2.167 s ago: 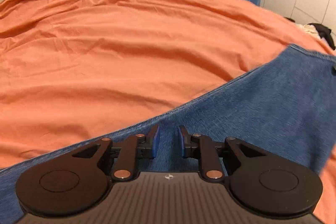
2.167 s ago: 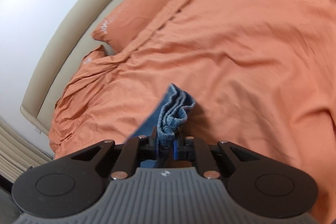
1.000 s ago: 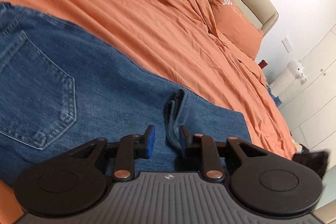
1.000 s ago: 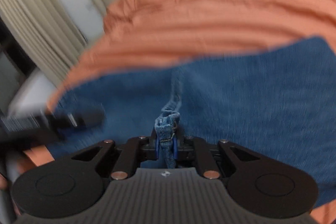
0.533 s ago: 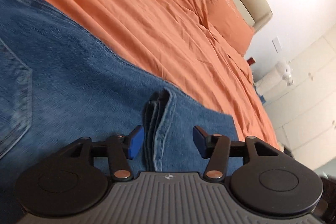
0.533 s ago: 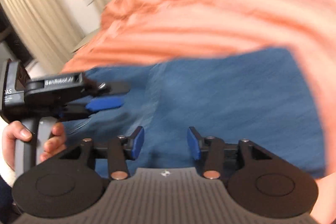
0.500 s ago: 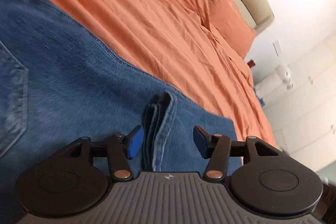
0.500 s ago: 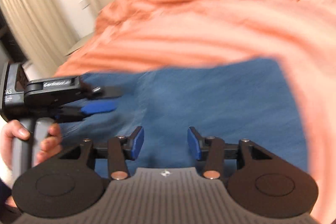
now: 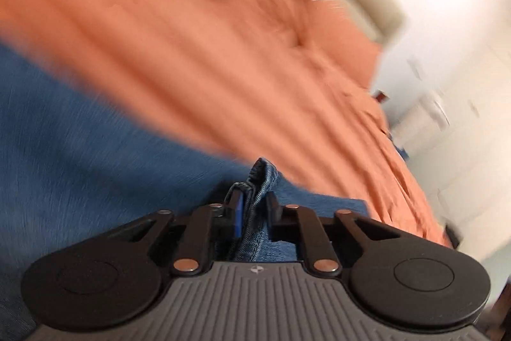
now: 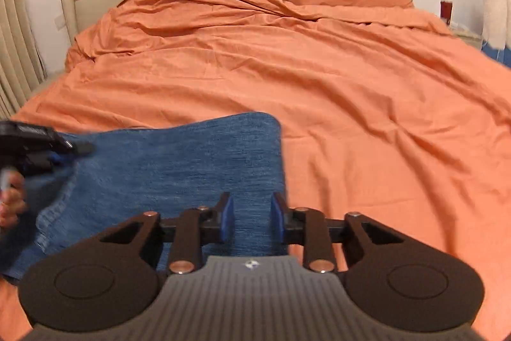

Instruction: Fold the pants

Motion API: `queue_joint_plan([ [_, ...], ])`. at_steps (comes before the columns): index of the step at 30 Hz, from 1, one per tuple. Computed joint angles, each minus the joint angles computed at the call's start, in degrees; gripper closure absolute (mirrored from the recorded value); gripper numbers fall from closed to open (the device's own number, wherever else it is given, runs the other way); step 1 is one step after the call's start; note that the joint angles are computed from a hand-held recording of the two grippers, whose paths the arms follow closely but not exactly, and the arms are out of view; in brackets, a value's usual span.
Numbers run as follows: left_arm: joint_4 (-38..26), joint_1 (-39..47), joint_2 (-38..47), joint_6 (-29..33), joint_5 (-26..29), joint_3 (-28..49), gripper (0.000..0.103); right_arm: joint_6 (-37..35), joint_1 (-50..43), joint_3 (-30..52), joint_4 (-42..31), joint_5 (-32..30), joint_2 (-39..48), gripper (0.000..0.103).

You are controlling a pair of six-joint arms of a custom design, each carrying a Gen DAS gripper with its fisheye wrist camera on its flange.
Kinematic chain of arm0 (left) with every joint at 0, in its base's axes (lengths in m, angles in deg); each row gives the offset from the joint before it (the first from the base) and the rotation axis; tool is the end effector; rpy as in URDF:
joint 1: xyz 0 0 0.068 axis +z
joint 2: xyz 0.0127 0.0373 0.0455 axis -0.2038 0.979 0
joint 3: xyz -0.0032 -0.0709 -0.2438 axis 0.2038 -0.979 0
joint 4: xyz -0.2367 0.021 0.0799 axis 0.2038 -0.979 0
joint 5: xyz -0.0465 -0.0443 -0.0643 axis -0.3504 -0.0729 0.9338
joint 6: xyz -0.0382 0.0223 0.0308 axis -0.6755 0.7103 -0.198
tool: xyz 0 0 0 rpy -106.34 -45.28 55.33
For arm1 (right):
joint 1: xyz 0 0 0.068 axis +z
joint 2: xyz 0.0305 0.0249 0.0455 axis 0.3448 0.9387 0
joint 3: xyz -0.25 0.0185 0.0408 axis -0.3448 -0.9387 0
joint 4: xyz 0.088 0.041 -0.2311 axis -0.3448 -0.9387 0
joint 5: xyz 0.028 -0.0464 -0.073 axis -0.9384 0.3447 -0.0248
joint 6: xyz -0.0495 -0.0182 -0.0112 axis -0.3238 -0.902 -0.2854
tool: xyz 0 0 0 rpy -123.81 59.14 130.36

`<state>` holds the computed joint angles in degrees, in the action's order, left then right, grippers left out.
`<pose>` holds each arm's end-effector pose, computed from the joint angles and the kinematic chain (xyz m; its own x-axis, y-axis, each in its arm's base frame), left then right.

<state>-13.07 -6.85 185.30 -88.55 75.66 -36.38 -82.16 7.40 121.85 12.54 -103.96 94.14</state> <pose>0.2662 0.0112 0.0839 -0.5804 -0.4845 -0.6545 -0.0833 0.8349 -0.5441 0.3120 -0.0521 0.1000 -0.6366 -0.1584 -0.7547 -0.3805 0.9158 0.1288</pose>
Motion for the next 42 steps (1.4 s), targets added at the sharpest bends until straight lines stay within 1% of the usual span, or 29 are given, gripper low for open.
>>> queue_joint_plan([
  [1, -0.9, -2.2, -4.5, 3.2, -2.6, -1.6, 0.090, -0.9, -0.3, -0.1, 0.2, 0.4, -0.4, 0.090],
  [2, -3.1, -4.2, -7.8, 5.7, -5.7, -2.0, 0.090, -2.1, -1.3, -0.3, 0.1, -0.2, -0.6, 0.092],
  [3, -6.6, -6.3, -9.6, 8.1, -10.4, -1.2, 0.090, -2.9, -1.9, -0.7, -0.1, -0.8, -1.3, 0.093],
  [4, -8.8, -7.3, -9.0, 9.2, -13.3, -0.1, 0.090, -3.6, -2.3, -0.7, -1.1, -1.5, -1.7, 0.095],
  [5, -10.0, -7.2, -6.9, 8.9, -14.5, 1.0, 0.091, -4.6, -2.5, -0.7, -2.6, -1.9, -2.0, 0.098],
  [6, -10.1, -6.9, -4.0, 8.1, -15.0, 1.9, 0.091, -5.4, -2.2, -0.8, -4.0, -1.7, -2.1, 0.098],
  [7, -9.6, -6.9, -0.9, 8.1, -15.9, 2.8, 0.091, -6.6, -1.7, -1.1, -4.9, -0.8, -2.1, 0.100],
  [10, -8.0, -8.4, 4.6, 9.7, -19.1, 3.8, 0.091, -9.9, 1.5, -2.7, -2.6, 5.0, 0.1, 0.100],
  [13, -9.4, -8.0, 5.6, 9.5, -18.6, 5.0, 0.090, -11.3, 2.4, -0.6, -3.8, 7.5, 4.3, 0.103],
  [14, -10.1, -7.8, 5.4, 9.3, -18.1, 5.2, 0.089, -11.0, 2.2, 0.1, -4.2, 7.6, 5.2, 0.103],
  [15, -11.5, -8.1, 5.0, 9.0, -18.5, 5.9, 0.085, -10.8, 2.0, 0.8, -5.1, 7.5, 5.6, 0.103],
  [18, -16.9, -9.3, -2.9, 8.1, -21.1, 2.9, 0.081, -9.5, 1.2, 1.1, -7.2, 7.2, 3.4, 0.103],
  [20, -22.1, -10.1, -10.4, 8.2, -21.4, 0.4, 0.081, -7.7, -0.7, 0.2, -8.3, 4.9, 0.3, 0.097],
  [22, -29.0, -10.9, -17.5, 8.0, -20.2, -0.7, 0.081, -6.9, -2.8, -0.4, -9.8, 0.4, -2.8, 0.096],
  [24, -34.7, -11.9, -22.6, 7.2, -18.2, -0.8, 0.081, -7.0, -3.5, -1.3, -11.2, -3.9, -5.1, 0.096],
  [25, -36.6, -12.8, -23.6, 6.5, -17.9, -0.6, 0.081, -7.6, -2.9, -2.5, -11.7, -4.7, -6.5, 0.096],
  [27, -39.6, -15.0, -24.4, 4.8, -19.0, -0.3, 0.081, -9.0, -0.6, -5.2, -10.2, -4.5, -8.1, 0.096],
  [29, -41.6, -17.2, -24.5, 3.6, -21.2, -0.6, 0.081, -10.5, 1.9, -7.2, -8.0, -2.6, -8.3, 0.096],
  [31, -42.4, -18.3, -22.2, 2.5, -22.8, 0.1, 0.081, -11.0, 3.4, -8.0, -6.3, -1.0, -7.1, 0.096],
  [33, -42.7, -18.7, -19.2, 1.2, -24.1, 0.7, 0.080, -11.3, 3.8, -7.5, -6.1, -0.6, -5.4, 0.096],
  [36, -42.0, -18.0, -15.6, -1.1, -22.3, 1.0, 0.079, -12.2, 3.9, -5.9, -7.3, 0.1, -2.4, 0.096],
  [38, -42.2, -18.6, -15.1, -2.1, -22.9, 0.9, 0.078, -13.7, 4.6, -5.5, -7.4, 1.4, -0.9, 0.097],
  [41, -42.6, -18.1, -15.0, -1.8, -22.7, 1.4, 0.076, -14.6, 5.9, -5.4, -6.7, 3.3, -0.1, 0.097],
  [42, -42.8, -17.6, -15.5, -1.4, -22.2, 1.5, 0.074, -14.5, 6.3, -5.5, -6.4, 3.9, -0.1, 0.097],
])
